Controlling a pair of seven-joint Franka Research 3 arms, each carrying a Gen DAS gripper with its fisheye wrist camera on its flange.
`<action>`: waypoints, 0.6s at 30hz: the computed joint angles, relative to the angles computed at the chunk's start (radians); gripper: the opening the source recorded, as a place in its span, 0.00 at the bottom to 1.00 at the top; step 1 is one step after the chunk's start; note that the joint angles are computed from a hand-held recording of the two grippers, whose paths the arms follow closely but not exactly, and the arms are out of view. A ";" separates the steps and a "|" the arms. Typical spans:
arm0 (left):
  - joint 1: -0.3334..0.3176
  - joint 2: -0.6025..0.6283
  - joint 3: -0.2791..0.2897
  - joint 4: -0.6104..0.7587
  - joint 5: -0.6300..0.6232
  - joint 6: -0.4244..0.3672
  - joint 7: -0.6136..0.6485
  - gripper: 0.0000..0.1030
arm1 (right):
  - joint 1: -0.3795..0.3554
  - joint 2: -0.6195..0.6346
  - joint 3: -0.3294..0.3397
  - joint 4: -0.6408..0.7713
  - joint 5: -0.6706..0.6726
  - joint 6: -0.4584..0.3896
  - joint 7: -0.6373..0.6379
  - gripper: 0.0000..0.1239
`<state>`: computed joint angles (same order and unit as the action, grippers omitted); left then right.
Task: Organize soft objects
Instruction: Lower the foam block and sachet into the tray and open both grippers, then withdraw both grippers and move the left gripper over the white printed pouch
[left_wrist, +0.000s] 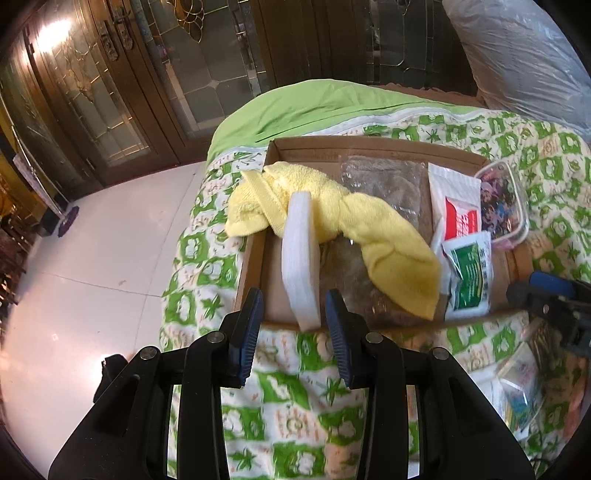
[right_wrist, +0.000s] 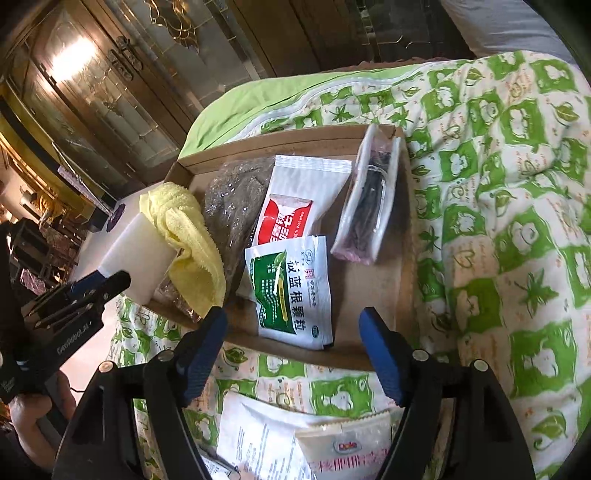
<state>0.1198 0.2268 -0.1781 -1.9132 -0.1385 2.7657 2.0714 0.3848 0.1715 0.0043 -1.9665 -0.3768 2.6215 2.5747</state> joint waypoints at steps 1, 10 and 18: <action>0.001 -0.010 0.001 -0.014 0.001 0.006 0.002 0.34 | 0.000 -0.007 -0.001 -0.011 0.002 0.006 0.008 0.61; 0.004 -0.104 0.016 -0.152 -0.027 0.060 0.040 0.34 | -0.016 -0.095 0.026 -0.119 -0.003 0.043 0.073 0.63; 0.000 -0.189 0.069 -0.300 -0.116 0.069 0.107 0.34 | -0.038 -0.165 0.076 -0.196 0.019 0.045 0.069 0.64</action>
<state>0.1199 0.0378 -0.1087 -2.2135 -0.2541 2.8351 2.1785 0.3471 0.0062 0.0798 -2.1629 -0.3577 2.6664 2.6436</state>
